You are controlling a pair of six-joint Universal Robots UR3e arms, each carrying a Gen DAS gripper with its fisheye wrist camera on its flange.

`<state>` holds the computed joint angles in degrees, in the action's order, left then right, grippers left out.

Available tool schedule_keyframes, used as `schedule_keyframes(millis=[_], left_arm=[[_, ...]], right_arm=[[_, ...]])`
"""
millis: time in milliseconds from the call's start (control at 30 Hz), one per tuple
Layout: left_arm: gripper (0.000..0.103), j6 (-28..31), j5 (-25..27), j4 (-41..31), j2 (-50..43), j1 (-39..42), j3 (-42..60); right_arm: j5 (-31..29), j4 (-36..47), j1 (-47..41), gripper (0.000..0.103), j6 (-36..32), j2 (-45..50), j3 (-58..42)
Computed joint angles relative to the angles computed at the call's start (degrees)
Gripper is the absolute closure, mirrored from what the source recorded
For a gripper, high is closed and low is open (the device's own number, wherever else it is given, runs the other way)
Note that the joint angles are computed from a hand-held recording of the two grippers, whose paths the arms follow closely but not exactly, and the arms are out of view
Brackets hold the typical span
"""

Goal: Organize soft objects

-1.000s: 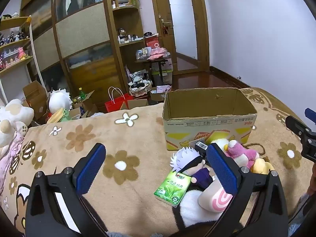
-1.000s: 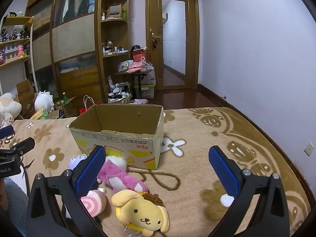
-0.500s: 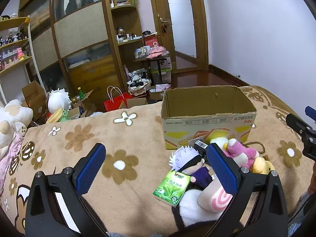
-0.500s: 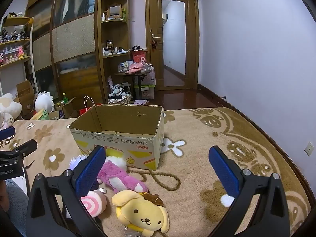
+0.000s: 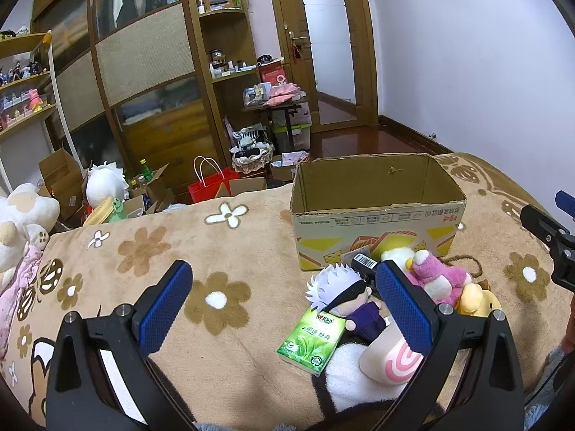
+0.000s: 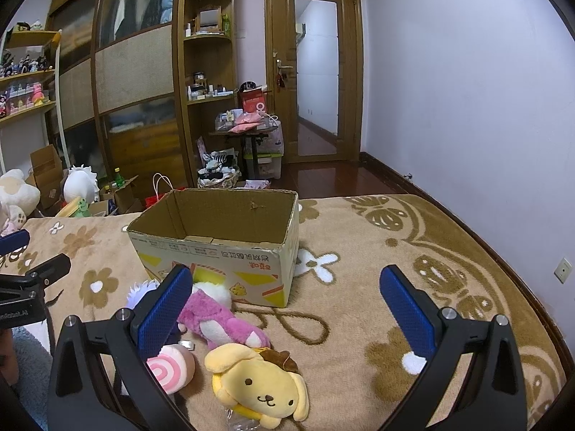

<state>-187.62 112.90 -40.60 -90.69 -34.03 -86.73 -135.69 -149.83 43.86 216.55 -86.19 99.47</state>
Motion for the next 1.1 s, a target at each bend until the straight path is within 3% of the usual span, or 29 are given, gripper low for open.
schedule_keyframes(millis=[1100], left_arm=[[0.002, -0.1, 0.8, 0.5, -0.8, -0.8, 0.1]], right_arm=[[-0.9, 0.0, 0.4, 0.0, -1.3, 0.3, -1.3]])
